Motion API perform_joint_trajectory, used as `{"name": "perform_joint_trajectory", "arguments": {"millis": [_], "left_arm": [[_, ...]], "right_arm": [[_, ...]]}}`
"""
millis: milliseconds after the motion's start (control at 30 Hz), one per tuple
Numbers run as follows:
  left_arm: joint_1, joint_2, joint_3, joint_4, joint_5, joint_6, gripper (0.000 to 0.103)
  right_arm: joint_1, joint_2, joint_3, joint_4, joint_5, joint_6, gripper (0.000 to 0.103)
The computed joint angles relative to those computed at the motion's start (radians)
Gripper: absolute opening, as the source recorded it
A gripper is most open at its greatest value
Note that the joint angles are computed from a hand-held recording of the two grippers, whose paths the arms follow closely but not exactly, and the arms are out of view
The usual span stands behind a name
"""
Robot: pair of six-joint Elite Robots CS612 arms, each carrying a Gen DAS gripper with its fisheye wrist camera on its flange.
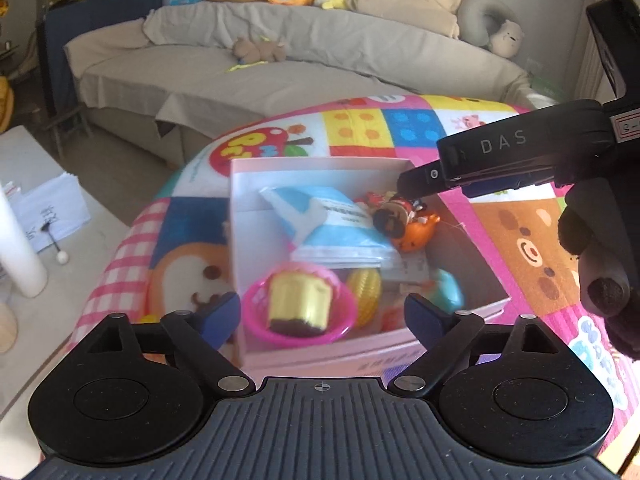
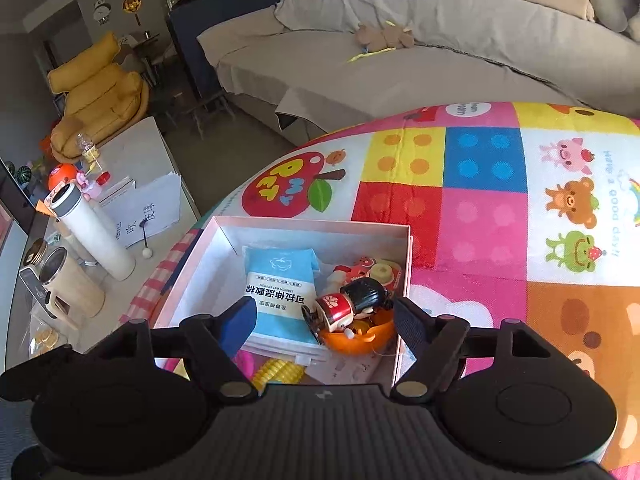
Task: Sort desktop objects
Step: 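Carry the figure toy and pig toy over the pink box with both grippers, then open both grippers to drop the toys into the box and withdraw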
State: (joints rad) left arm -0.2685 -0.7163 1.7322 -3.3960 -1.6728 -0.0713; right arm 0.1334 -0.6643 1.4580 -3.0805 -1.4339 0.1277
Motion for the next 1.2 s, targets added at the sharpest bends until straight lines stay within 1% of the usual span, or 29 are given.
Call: {"name": "perform_joint_trajectory", "arguments": {"millis": [67,100,133,167,200,233,367,433,500,533,600,667,700,733,767,833,867,933,967,1000,1033,1100,1133,1200], "left_arm": [[0.003,-0.009,0.019,-0.009,0.017,-0.001,0.095],[0.007,-0.015,0.029,-0.015,0.015,-0.003,0.095],[0.014,-0.019,0.040,-0.024,0.011,-0.008,0.096],[0.019,-0.023,0.049,-0.032,0.015,-0.015,0.096],[0.023,-0.025,0.059,-0.040,0.026,-0.021,0.096],[0.028,-0.028,0.070,-0.046,0.039,-0.027,0.097],[0.044,-0.027,0.101,-0.042,0.050,-0.031,0.097],[0.047,-0.020,0.116,-0.061,0.053,-0.026,0.098],[0.052,-0.009,0.128,-0.086,0.046,-0.031,0.099],[0.057,-0.002,0.129,-0.093,0.029,-0.040,0.100],[0.066,0.013,0.130,-0.103,-0.006,-0.066,0.100],[0.071,0.029,0.125,-0.112,-0.029,-0.081,0.100],[0.070,0.039,0.129,-0.152,-0.025,-0.076,0.101],[0.068,0.046,0.131,-0.179,-0.016,-0.067,0.101],[0.068,0.050,0.131,-0.189,-0.017,-0.066,0.102],[0.067,0.055,0.133,-0.213,-0.016,-0.058,0.103],[0.065,0.057,0.134,-0.220,-0.014,-0.046,0.103],[0.064,0.060,0.136,-0.232,-0.011,-0.024,0.103],[0.064,0.062,0.137,-0.238,-0.011,-0.017,0.103],[0.063,0.063,0.137,-0.242,-0.010,-0.011,0.103],[0.062,0.063,0.138,-0.243,-0.007,-0.008,0.103],[0.058,0.063,0.139,-0.243,0.002,-0.002,0.103],[0.056,0.064,0.139,-0.245,0.009,0.001,0.103],[0.050,0.065,0.140,-0.247,0.026,0.010,0.103]], "right_arm": [[0.002,0.001,0.000,0.007,0.002,-0.002,0.076],[0.005,0.001,-0.003,0.019,-0.007,-0.005,0.073],[0.008,0.002,-0.006,0.028,-0.011,-0.009,0.065],[0.011,0.002,-0.008,0.038,-0.011,-0.016,0.061],[0.015,0.003,-0.010,0.040,-0.015,-0.022,0.055],[0.018,0.004,-0.012,0.038,-0.022,-0.028,0.052],[0.032,0.016,-0.034,0.026,-0.047,-0.039,0.052],[0.035,0.031,-0.060,0.032,-0.040,-0.032,0.052],[0.042,0.049,-0.090,0.035,-0.056,-0.028,0.052],[0.047,0.061,-0.110,0.039,-0.069,-0.024,0.052],[0.052,0.080,-0.149,0.071,-0.070,-0.013,0.054],[0.050,0.093,-0.182,0.109,-0.040,0.012,0.067],[0.047,0.102,-0.204,0.137,-0.009,0.028,0.074],[0.048,0.111,-0.222,0.163,0.001,0.039,0.074],[0.052,0.121,-0.245,0.194,-0.004,0.044,0.074],[0.061,0.145,-0.288,0.248,-0.035,0.054,0.075],[0.067,0.160,-0.316,0.282,-0.055,0.079,0.075],[0.068,0.180,-0.352,0.325,-0.042,0.139,0.083],[0.066,0.186,-0.359,0.320,-0.015,0.162,0.083],[0.060,0.190,-0.361,0.307,0.040,0.178,0.078],[0.055,0.191,-0.365,0.305,0.082,0.204,0.078],[0.042,0.189,-0.353,0.261,0.173,0.229,0.078],[0.042,0.181,-0.335,0.231,0.173,0.223,0.078],[0.056,0.153,-0.281,0.155,0.084,0.160,0.078]]}}
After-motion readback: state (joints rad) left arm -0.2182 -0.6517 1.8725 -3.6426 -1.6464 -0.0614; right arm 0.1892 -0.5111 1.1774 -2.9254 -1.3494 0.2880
